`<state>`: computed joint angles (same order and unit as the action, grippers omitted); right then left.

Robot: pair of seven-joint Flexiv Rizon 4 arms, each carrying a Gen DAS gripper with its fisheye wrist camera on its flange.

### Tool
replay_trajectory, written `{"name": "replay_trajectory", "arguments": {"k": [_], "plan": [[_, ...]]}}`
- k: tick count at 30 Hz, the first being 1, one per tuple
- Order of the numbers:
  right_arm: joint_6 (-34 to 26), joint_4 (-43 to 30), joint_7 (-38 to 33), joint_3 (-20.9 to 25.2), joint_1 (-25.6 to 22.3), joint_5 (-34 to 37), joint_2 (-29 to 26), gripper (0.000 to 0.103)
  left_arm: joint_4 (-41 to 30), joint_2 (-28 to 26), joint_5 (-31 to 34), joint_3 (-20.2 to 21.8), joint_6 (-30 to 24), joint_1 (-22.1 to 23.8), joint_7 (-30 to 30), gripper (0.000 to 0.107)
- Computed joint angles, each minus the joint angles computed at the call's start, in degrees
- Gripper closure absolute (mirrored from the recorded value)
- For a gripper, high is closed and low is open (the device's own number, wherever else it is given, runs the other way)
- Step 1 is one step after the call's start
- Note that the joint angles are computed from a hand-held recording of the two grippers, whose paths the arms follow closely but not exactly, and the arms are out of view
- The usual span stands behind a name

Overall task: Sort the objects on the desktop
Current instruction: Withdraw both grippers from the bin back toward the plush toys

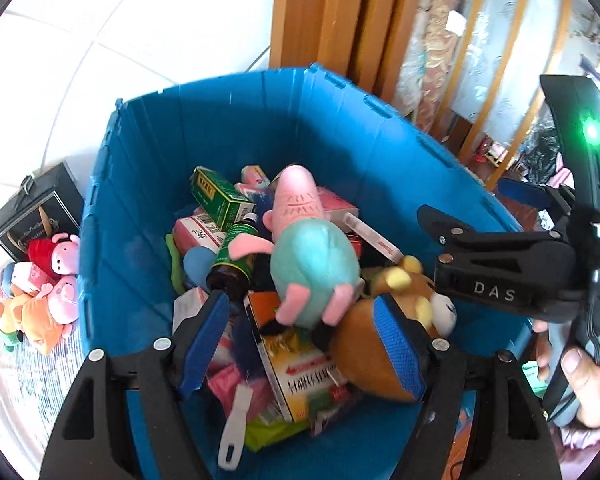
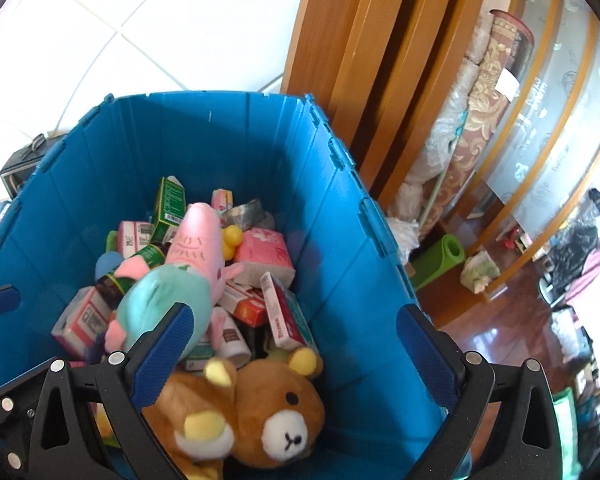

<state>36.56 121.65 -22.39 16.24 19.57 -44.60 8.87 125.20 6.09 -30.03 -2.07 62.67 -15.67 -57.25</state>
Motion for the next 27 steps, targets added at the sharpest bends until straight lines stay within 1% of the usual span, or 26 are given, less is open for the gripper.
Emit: {"name": "replay_trajectory", "arguments": {"k": [3,6,9,12,14,18,21,24,27], "plan": [[-2.08,1.33,2.13,1.84,0.67,-0.35,2.47,0.0,3.39,3.46,-3.99,1.24,0.78,-1.48,3.39,0.033],[-3.69,2.89,5.17,3.66,1.38,-1.44,4.49,0.0,6.94,6.79,-6.57,2.52,2.9,-3.04,6.64,0.033],[-3.84,4.3,7.69,5.18,2.6,-0.77,6.25,0.0,10.17,9.91,-9.39,4.17,4.38,-4.54,9.61,0.033],[-4.4,4.75,10.34,6.86,3.97,-0.86,7.01,0.0,13.22,12.99,-11.59,5.88,6.29,-5.52,12.17,0.033],[-4.96,4.62,12.63,8.05,5.11,-1.24,6.81,0.0,15.05,15.04,-11.09,6.87,7.26,-4.94,12.62,0.033],[-7.09,3.01,16.77,10.01,8.33,-1.9,4.64,0.0,18.07,19.05,-11.14,10.25,7.03,-4.34,15.88,0.033],[-8.89,0.73,19.7,10.87,11.34,-3.57,1.87,0.0,19.94,22.04,-10.92,13.05,6.55,-2.83,19.2,0.033],[-11.06,-2.73,22.35,11.07,14.81,-5.68,-1.78,0.0,20.44,23.88,-10.75,15.95,4.43,-0.09,22.23,0.033],[-13.9,-7.0,23.73,10.46,18.79,-7.76,-6.43,0.0,20.33,24.21,-11.64,18.72,2.6,3.06,26.21,0.033]]}}
